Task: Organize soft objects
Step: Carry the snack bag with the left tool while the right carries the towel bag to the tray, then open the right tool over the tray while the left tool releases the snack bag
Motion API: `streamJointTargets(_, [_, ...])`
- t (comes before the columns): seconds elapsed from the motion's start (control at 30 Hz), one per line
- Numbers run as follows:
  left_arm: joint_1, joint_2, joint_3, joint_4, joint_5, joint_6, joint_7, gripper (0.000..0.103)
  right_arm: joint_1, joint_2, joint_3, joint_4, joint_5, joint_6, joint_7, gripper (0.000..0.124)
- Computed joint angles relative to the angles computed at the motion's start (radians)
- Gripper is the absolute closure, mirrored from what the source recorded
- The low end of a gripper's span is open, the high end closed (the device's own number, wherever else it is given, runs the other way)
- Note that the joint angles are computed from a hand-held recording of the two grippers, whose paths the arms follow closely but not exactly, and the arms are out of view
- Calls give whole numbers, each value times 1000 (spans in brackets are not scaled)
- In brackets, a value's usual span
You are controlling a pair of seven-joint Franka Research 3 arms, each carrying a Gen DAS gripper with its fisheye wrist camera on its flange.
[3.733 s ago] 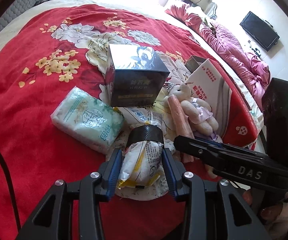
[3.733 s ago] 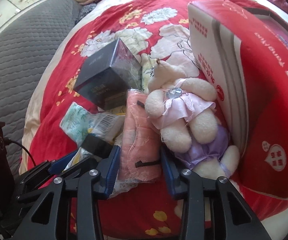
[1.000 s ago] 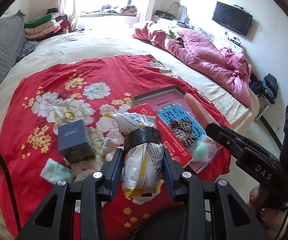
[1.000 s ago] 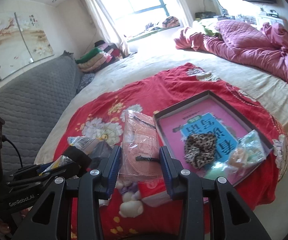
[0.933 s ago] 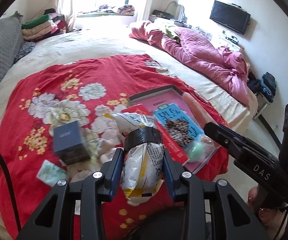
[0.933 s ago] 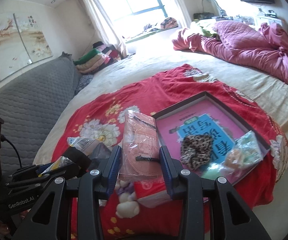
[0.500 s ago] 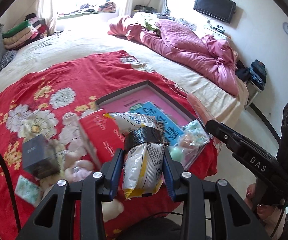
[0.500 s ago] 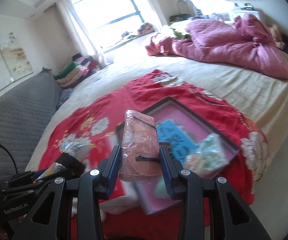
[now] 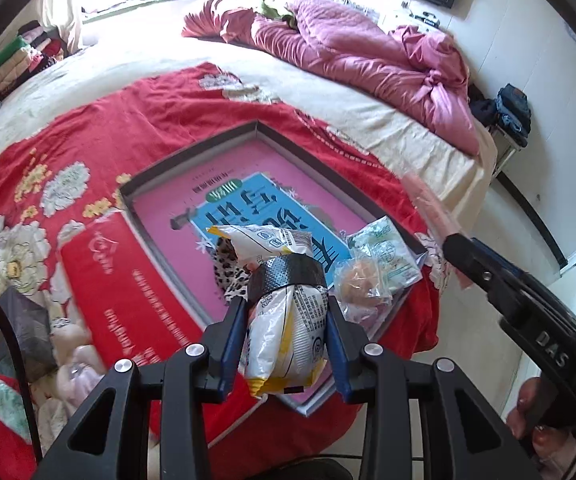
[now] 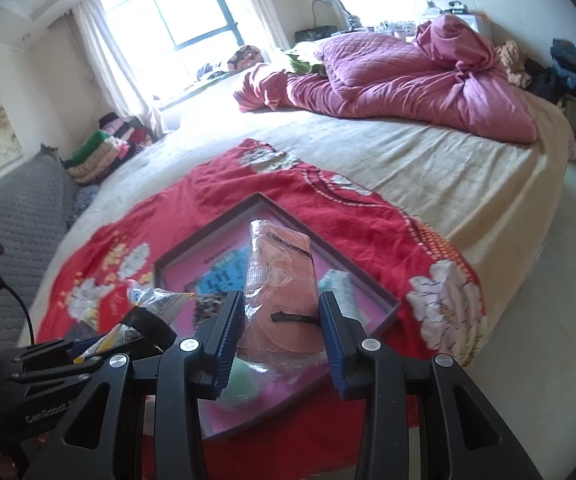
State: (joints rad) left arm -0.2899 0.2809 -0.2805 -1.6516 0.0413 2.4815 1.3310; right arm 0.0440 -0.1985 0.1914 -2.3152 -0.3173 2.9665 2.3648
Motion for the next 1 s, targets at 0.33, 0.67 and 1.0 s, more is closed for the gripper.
streamJointTargets(0.33, [-22, 103, 3, 100, 38, -50, -6, 65, 44, 91, -56, 47, 8, -30, -51, 84])
streamJointTargets(0.67, [-19, 157, 0, 159, 30, -75, 9, 65, 117, 179, -126, 108, 26, -48, -91, 84])
streamJointTargets(1.0, [-18, 186, 1, 189, 22, -90, 16, 65, 163, 232, -168, 142, 70, -42, -134, 82])
